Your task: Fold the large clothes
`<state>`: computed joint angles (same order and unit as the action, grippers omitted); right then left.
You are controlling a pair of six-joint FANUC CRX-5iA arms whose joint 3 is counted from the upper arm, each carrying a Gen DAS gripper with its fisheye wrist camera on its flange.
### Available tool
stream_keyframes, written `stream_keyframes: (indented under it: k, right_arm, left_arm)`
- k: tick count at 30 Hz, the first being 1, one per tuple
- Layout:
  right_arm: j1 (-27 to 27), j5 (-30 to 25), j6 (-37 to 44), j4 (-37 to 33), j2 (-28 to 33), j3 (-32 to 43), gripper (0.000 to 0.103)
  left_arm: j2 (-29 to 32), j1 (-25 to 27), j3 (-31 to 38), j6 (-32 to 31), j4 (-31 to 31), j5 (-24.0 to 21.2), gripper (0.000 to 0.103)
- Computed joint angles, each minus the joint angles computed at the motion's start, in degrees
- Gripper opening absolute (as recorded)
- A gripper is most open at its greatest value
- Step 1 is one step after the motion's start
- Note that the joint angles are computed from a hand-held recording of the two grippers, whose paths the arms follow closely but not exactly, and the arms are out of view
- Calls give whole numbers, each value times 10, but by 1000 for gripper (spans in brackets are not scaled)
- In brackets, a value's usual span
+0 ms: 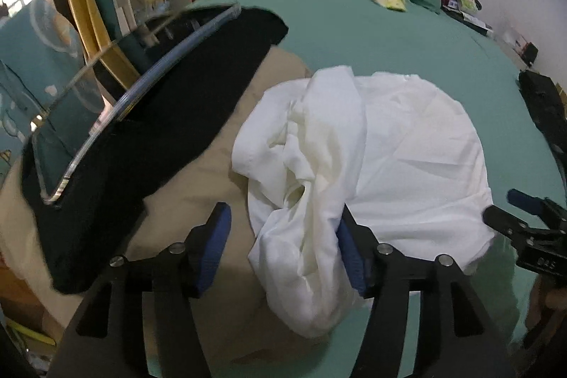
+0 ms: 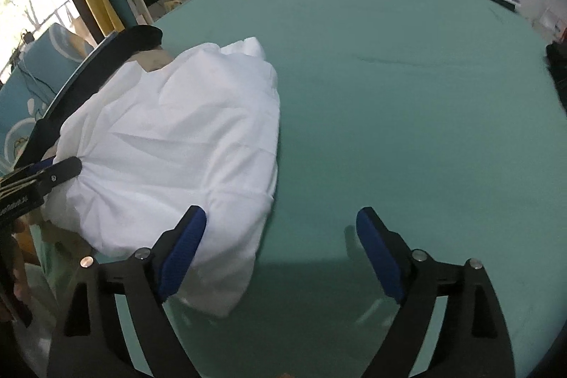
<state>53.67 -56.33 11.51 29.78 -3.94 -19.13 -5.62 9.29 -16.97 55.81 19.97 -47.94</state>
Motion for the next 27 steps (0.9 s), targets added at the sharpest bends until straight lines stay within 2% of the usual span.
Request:
stream_keyframes:
  k: [2, 5, 7, 11, 15, 23, 27]
  right_arm:
    - [16, -37, 0, 5, -10, 5, 88]
    - [35, -79, -5, 0, -25, 9, 89]
    - [48, -98, -18, -2, -40, 4, 89]
    - [80, -130, -45, -6, -68, -7, 90]
    - [121, -166, -82, -5, -103, -27, 90]
    - [211, -244, -173, 18, -162, -58, 90]
    - [257, -299, -210, 40, -186, -63, 90]
  left_arm:
    - [-28, -1, -16, -4, -4, 25, 62]
    - [-67, 5, -39, -9, 8, 40, 62]
    - [-86, 15, -46, -17, 24, 18, 62]
    - [-128, 19, -57, -8, 3, -16, 62]
    - [-174, 25, -81, -23, 9, -47, 62]
    - [-247, 28, -116, -56, 75, -110, 62]
    - [-274, 9, -123, -65, 96, -118, 62]
